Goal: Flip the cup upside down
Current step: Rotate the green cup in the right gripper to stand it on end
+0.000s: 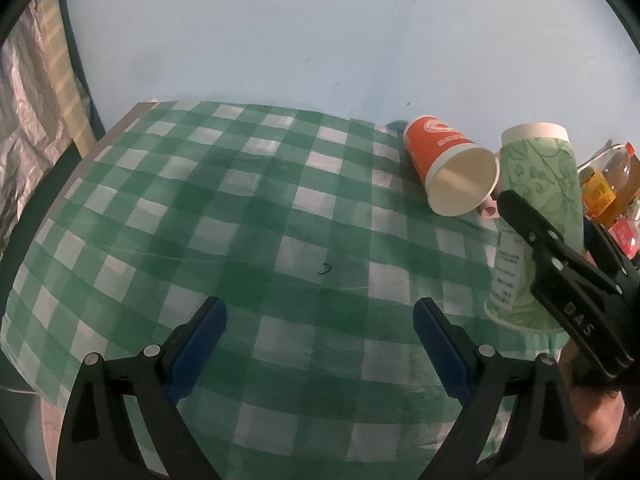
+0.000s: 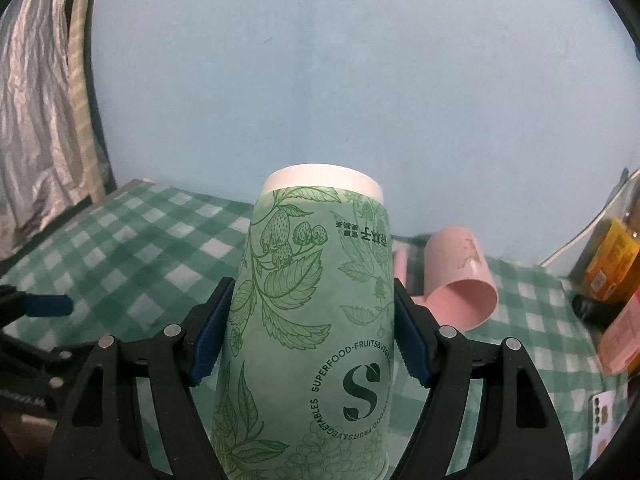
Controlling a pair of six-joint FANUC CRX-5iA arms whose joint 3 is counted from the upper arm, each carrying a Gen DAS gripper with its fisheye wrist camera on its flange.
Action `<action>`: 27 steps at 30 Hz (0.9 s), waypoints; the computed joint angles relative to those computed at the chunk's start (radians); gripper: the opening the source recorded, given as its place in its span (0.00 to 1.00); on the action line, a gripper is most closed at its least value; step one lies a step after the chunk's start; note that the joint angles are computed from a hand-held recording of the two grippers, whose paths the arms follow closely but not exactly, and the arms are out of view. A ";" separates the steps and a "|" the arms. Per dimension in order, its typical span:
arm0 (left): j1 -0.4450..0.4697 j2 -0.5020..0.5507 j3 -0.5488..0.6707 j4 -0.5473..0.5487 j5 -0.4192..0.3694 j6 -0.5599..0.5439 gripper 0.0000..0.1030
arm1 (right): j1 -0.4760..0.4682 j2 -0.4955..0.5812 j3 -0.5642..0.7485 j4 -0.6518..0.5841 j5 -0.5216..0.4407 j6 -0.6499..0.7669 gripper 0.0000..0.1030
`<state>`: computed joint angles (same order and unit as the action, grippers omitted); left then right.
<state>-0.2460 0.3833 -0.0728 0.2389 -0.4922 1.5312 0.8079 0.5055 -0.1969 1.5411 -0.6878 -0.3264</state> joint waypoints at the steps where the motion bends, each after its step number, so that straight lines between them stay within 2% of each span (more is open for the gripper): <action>1: 0.001 0.002 0.000 0.003 -0.001 -0.003 0.93 | -0.001 0.006 0.007 -0.004 0.001 0.004 0.72; 4: 0.004 0.005 0.000 0.003 -0.004 0.000 0.93 | 0.008 0.034 0.039 -0.051 -0.022 0.061 0.72; 9: 0.008 0.004 -0.006 0.012 -0.001 -0.004 0.93 | 0.015 0.031 0.022 -0.079 0.001 0.089 0.72; 15: 0.010 -0.004 -0.019 0.017 0.007 -0.012 0.93 | 0.004 -0.024 -0.070 0.018 0.030 -0.043 0.72; 20: 0.012 -0.010 -0.032 0.030 0.015 -0.021 0.93 | 0.011 -0.070 -0.154 0.129 0.006 -0.168 0.73; 27: 0.012 -0.021 -0.059 0.060 0.024 -0.046 0.93 | 0.029 -0.104 -0.229 0.169 0.008 -0.264 0.73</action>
